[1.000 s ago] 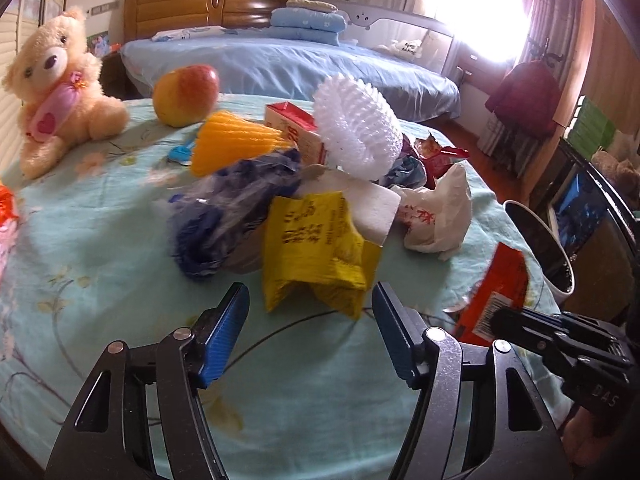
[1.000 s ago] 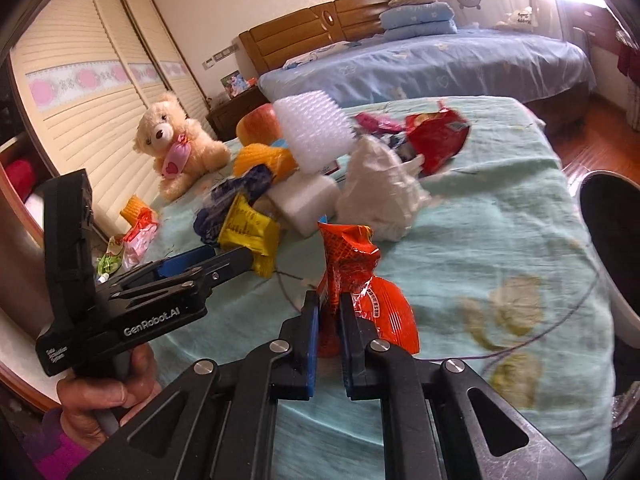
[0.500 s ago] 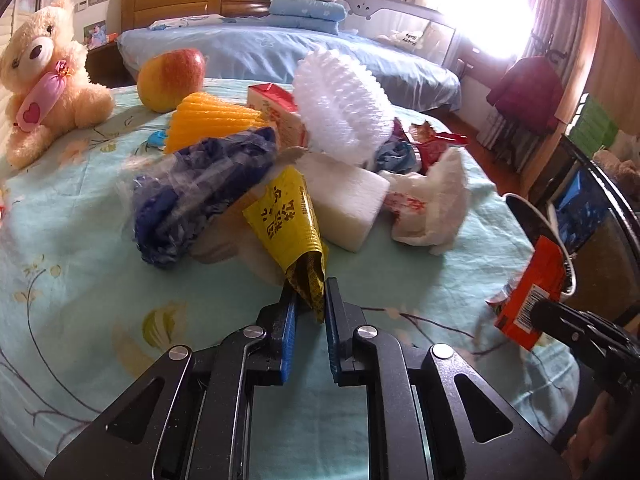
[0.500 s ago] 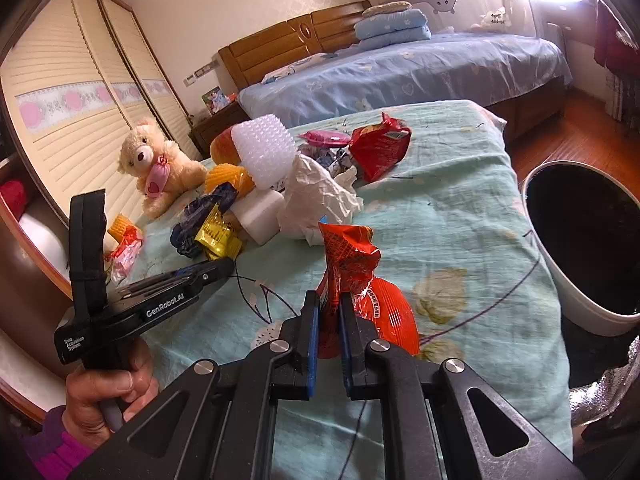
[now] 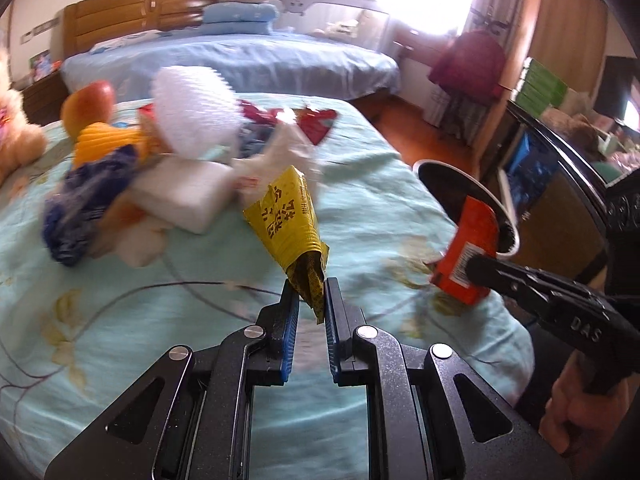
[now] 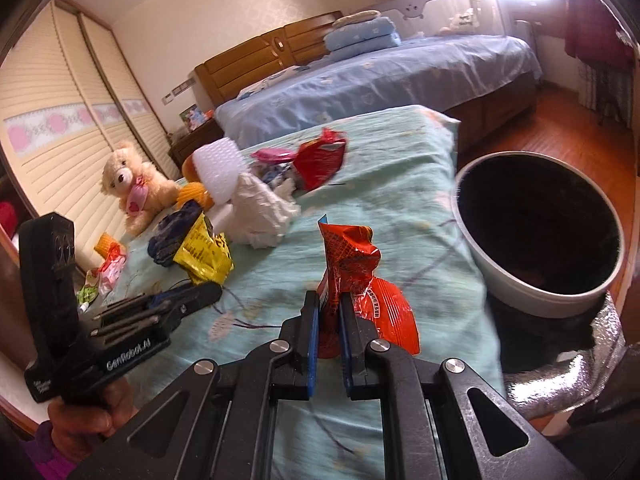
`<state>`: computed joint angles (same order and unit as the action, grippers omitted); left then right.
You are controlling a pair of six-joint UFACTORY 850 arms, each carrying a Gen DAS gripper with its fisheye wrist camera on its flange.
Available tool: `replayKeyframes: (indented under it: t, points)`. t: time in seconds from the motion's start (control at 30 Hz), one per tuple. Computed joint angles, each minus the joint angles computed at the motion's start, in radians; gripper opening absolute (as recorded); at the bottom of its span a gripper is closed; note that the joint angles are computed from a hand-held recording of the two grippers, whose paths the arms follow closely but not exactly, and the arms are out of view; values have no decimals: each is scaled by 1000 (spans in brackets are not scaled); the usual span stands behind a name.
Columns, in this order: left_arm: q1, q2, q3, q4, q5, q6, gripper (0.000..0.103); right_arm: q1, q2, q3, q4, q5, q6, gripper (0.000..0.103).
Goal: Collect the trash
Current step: 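Carry both items over the bin and open both tools to drop them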
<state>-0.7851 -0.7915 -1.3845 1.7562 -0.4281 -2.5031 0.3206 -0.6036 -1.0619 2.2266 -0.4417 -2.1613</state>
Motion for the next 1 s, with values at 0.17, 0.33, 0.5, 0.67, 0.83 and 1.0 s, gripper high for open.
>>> replayKeyframes:
  t: [0.17, 0.33, 0.5, 0.67, 0.83, 1.0]
  points:
    - [-7, -35, -64, -33, 41, 66, 12, -32, 11, 14, 40, 0, -33, 9]
    - [-14, -69, -126, -114, 67, 181, 12, -62, 15, 19, 92, 3, -66, 9]
    - [-14, -111, -206, -223, 95, 332, 12, -101, 10, 11, 122, 13, -73, 9]
    - [-14, -168, -316, -356, 125, 506, 12, -133, 0, -12, 150, 43, -87, 9]
    - [-15, -224, -429, -523, 129, 728, 12, -165, -24, -55, 140, 67, -72, 9]
    - [-15, -286, -554, -696, 115, 940, 12, -195, -53, -104, 56, 84, 9, 9]
